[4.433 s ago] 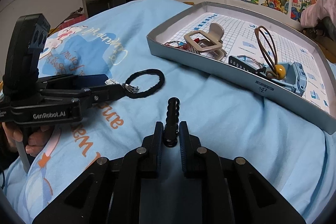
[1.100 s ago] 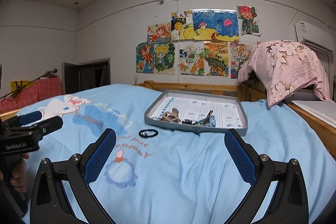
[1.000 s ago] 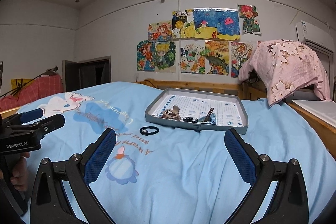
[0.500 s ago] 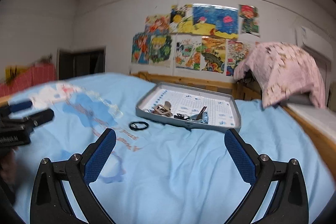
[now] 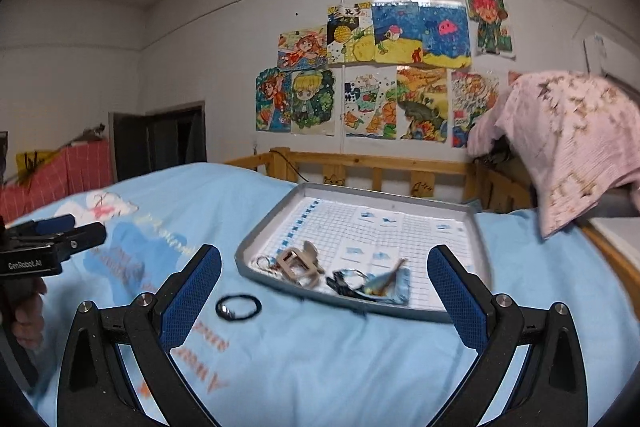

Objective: Organize jewelry
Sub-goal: 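Lift both tools away and move the right tool toward the black hair tie, then grasp the black hair tie with the right tool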

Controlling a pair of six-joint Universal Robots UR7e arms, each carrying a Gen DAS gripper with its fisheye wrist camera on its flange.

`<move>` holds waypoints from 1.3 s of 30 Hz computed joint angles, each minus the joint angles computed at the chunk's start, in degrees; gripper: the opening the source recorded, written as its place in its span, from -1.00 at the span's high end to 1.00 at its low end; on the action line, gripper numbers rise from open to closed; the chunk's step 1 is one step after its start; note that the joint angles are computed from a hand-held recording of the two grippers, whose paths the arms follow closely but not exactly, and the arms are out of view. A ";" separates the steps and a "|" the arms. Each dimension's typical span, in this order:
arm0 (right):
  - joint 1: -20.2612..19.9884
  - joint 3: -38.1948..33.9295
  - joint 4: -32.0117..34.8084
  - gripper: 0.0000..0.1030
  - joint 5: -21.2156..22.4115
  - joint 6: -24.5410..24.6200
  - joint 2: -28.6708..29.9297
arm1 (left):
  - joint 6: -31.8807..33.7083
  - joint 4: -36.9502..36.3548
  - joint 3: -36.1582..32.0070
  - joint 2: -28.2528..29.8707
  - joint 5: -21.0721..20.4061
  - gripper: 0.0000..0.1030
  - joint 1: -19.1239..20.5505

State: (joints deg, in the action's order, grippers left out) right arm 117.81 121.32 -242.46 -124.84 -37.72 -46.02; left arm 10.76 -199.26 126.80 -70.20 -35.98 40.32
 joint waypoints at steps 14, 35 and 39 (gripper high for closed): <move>-11.15 -2.86 17.64 -0.13 11.20 9.69 2.59 | -6.37 16.34 -8.95 5.14 -18.81 -0.64 12.46; -11.60 -10.39 35.37 0.22 12.21 11.30 5.24 | -5.87 15.35 -7.95 6.74 -19.06 -0.36 13.80; -11.62 -11.47 38.42 0.32 11.87 11.55 5.60 | -5.40 15.42 -7.85 7.09 -17.75 -0.36 13.59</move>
State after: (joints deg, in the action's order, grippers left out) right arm 106.20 109.85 -204.04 -112.98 -26.17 -40.42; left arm 5.37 -183.84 118.94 -63.11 -53.73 53.91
